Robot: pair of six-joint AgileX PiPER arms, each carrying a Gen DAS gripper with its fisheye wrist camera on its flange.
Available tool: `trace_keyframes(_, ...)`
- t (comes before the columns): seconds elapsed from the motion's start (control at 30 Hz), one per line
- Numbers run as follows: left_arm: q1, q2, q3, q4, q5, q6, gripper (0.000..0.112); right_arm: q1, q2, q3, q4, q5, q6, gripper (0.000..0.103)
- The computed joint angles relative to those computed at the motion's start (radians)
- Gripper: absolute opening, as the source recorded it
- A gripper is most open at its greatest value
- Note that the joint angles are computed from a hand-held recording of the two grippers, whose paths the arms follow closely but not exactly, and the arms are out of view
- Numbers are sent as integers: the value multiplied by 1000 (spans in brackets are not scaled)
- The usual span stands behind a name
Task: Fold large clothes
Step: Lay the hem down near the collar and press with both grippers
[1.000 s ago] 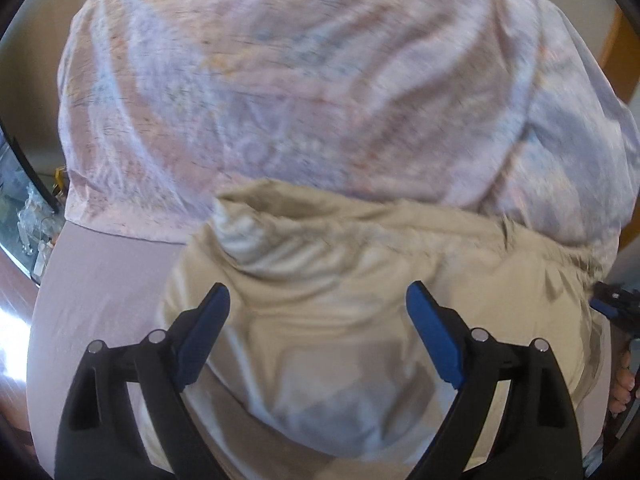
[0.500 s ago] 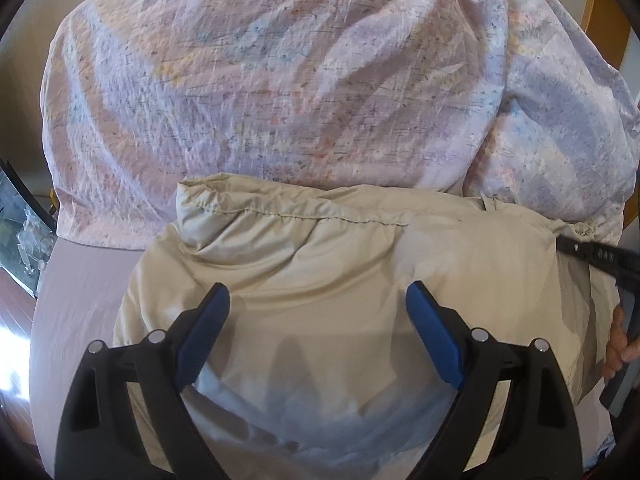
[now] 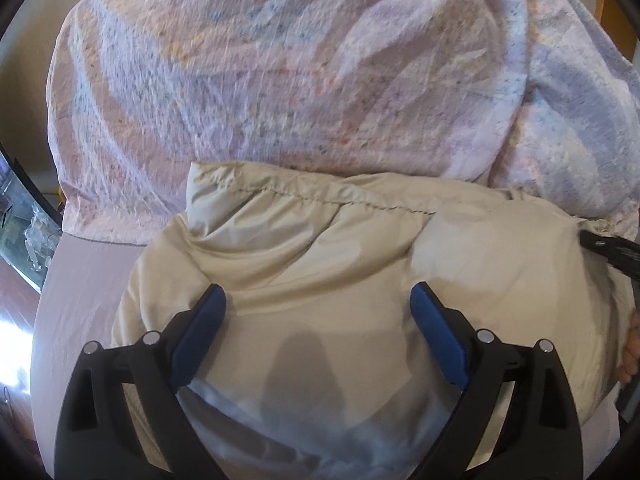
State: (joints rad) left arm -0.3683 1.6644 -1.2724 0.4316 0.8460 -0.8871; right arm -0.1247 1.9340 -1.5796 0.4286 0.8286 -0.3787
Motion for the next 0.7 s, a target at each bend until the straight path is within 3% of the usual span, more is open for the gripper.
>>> trace_keyframes(0.17,33,15,5,-5,-11,4,95,-86,-164,228,107,-92,-163,58)
trace_keyframes(0.3,47,23,16,15,-22,-9,96,-151,-220,340,149,-145,-252,58)
trace_keyframes(0.4,54,35,21,42,-27,-30,97,-126,-220,390,28,-269,-156,58)
trace_keyframes(0.7,102,78,60,104,-111,-59,101,-45,-154,454,-161,-479,18,60)
